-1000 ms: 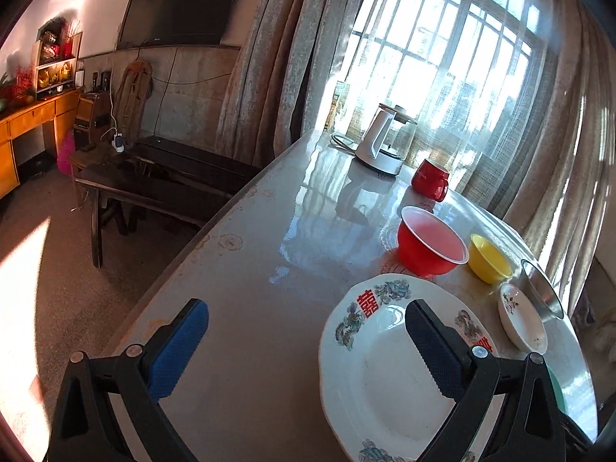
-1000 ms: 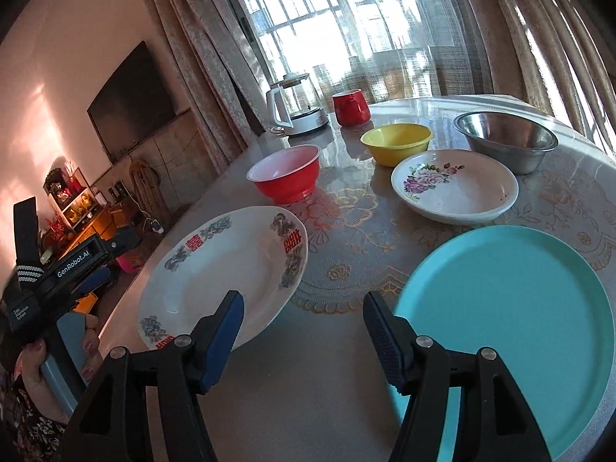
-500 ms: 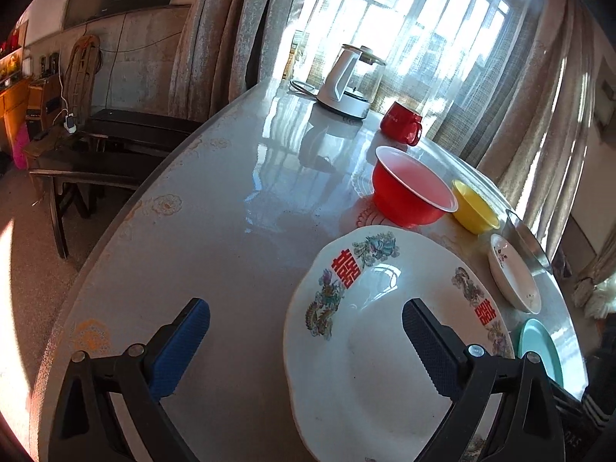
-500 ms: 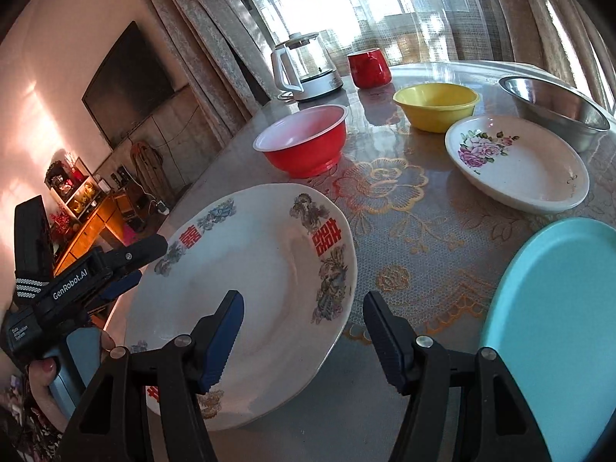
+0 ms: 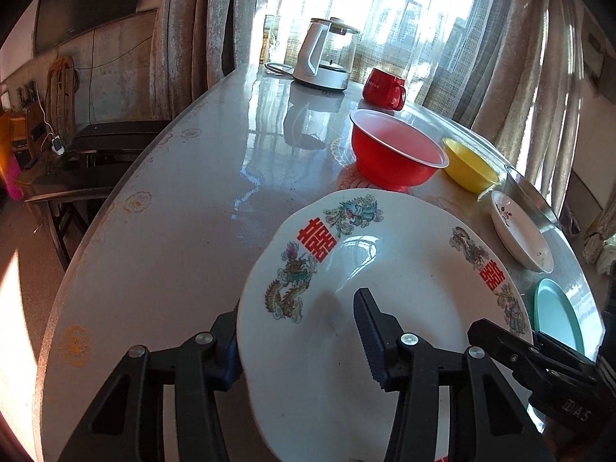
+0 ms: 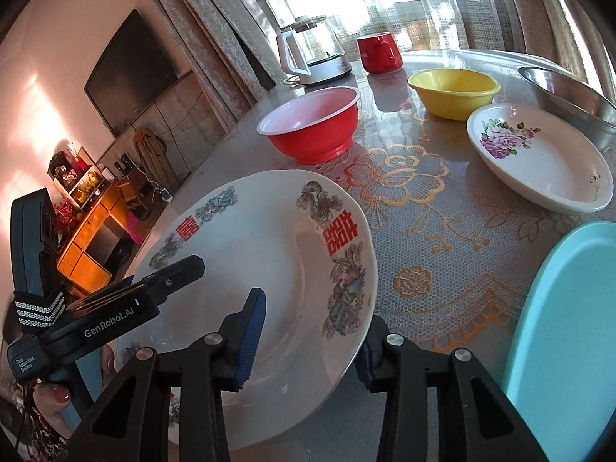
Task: Organize plates and bowls
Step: 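Lift the large white plate and carry it over the teal plate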
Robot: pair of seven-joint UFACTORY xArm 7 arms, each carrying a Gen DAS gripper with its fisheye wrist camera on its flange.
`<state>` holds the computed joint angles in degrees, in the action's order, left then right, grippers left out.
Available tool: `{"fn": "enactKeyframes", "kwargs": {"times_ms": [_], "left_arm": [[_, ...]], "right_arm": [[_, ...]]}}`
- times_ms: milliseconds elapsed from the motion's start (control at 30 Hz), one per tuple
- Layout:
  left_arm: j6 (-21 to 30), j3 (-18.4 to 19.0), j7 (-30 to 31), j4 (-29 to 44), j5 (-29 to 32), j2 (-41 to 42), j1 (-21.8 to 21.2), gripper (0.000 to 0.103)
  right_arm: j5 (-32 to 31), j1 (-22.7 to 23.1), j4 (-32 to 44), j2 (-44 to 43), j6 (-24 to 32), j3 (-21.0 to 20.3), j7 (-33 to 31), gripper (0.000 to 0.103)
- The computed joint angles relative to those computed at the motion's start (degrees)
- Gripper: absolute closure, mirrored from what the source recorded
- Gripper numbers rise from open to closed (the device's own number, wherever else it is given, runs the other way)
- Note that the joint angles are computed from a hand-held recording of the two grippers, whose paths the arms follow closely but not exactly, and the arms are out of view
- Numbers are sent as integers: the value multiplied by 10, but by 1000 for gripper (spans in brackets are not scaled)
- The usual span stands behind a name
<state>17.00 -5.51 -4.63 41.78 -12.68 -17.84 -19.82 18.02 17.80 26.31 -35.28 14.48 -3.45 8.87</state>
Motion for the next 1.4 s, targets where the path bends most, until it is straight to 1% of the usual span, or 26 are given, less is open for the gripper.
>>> {"fn": "enactKeyframes", "kwargs": {"times_ms": [67,167,200,233,367,400,467,533,767,867,1033,1133,1200,1233,1400], "left_arm": [[-3,10,12,-1,-17,0,-11,52],[-15,37,48,-8,-71,-7,-40,52],[-19,41,58,-11,-83,-10,-46,52],[-24,42,66,-14,-91,-14,-50,52],[-46,36,72,-23,-95,-23,-50,52],[-54,35,73,-27,-94,-27,-51,51],[-65,53,94,-31,-112,-31,-75,48],[-64,59,104,-32,-119,-34,-85,44],[-81,87,162,-37,-165,-42,-133,40],[-77,80,166,-41,-165,-48,-134,40],[-54,60,150,-49,-163,-59,-131,40],[-67,49,144,-61,-163,-72,-140,40],[-81,31,127,-69,-148,-78,-136,40],[-84,29,121,-69,-141,-78,-140,40],[-78,19,87,-62,-118,-69,-152,40]], "right_arm": [[6,9,-2,-1,-3,-9,-6,62],[24,22,-8,-5,-12,-28,-14,69],[30,26,-10,-5,-15,-33,-16,72],[32,27,-11,-6,-16,-35,-18,72],[18,12,-23,-25,-33,-11,-11,72],[7,1,-26,-32,-31,2,-6,72],[-18,-21,-24,-36,-22,28,8,72],[-31,-25,-27,-42,-20,33,17,72],[-101,-70,-50,-90,-20,81,51,72],[-111,-70,-59,-109,-16,75,63,72],[-119,-74,-70,-152,14,66,77,72],[-130,-86,-77,-188,44,68,81,72],[-132,-89,-85,-213,56,63,81,72],[-134,-92,-88,-226,66,62,81,72],[-137,-107,-106,-286,98,52,81,72]]}}
